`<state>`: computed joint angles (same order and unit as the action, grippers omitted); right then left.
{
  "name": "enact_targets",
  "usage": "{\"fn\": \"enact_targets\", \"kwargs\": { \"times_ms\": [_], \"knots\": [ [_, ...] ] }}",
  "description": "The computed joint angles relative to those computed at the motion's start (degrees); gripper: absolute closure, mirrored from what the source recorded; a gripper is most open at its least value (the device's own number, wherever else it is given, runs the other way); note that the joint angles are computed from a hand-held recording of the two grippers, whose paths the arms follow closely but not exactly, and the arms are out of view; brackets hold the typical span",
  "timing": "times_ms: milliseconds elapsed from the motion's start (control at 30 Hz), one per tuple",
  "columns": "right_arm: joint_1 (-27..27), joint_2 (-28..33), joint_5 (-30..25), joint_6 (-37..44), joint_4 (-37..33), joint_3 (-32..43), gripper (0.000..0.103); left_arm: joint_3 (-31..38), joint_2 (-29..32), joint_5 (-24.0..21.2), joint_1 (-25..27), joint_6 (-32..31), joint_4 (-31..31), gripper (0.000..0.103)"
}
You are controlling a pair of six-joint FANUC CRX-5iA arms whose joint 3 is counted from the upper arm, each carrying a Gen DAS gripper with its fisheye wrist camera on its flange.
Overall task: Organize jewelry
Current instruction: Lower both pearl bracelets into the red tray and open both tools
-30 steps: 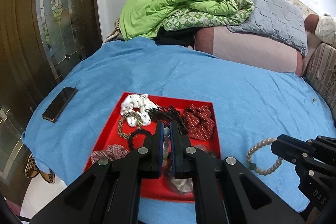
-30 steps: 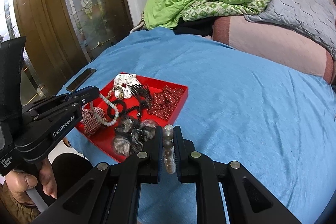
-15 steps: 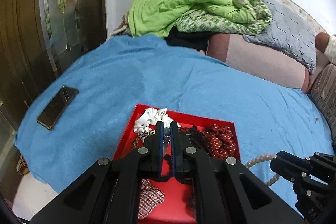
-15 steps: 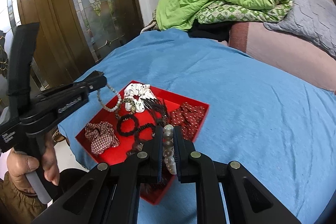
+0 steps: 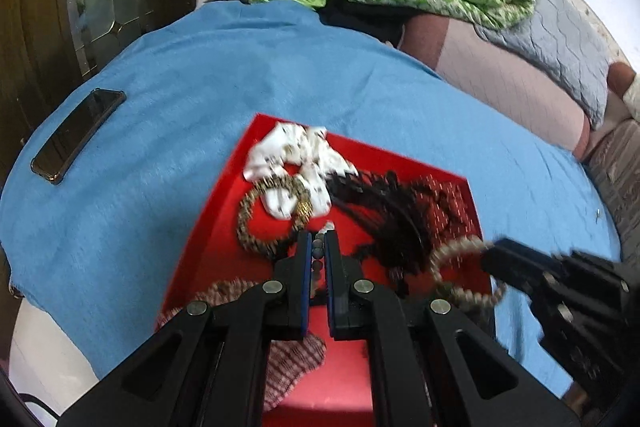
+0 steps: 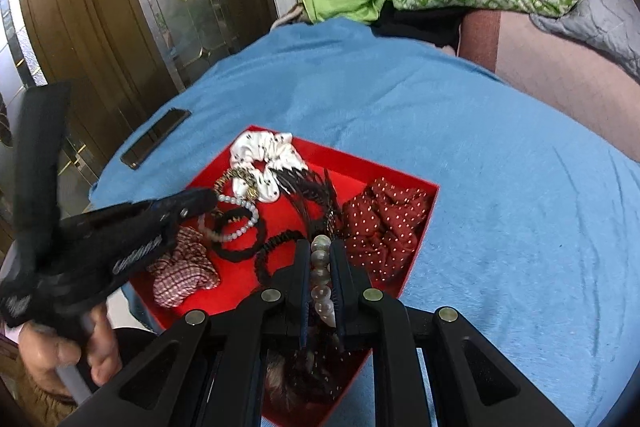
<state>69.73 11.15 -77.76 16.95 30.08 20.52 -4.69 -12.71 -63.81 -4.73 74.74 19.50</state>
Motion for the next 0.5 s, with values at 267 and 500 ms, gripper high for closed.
{"fn": "enact_targets", "kwargs": {
  "times_ms": [267, 500],
  "knots": [
    [-1.99, 0.97, 0.08, 0.85, -1.92, -0.42, 0.092, -1.24, -0.96, 0.00, -3.16, -1.18, -3.39, 0.097],
    [-2.69, 1.49, -0.09, 1.17, -3.46, -0.74, 0.091, -1.29, 0.50, -1.44, -2.60, 0.36, -3.80, 0.097]
  ]
}}
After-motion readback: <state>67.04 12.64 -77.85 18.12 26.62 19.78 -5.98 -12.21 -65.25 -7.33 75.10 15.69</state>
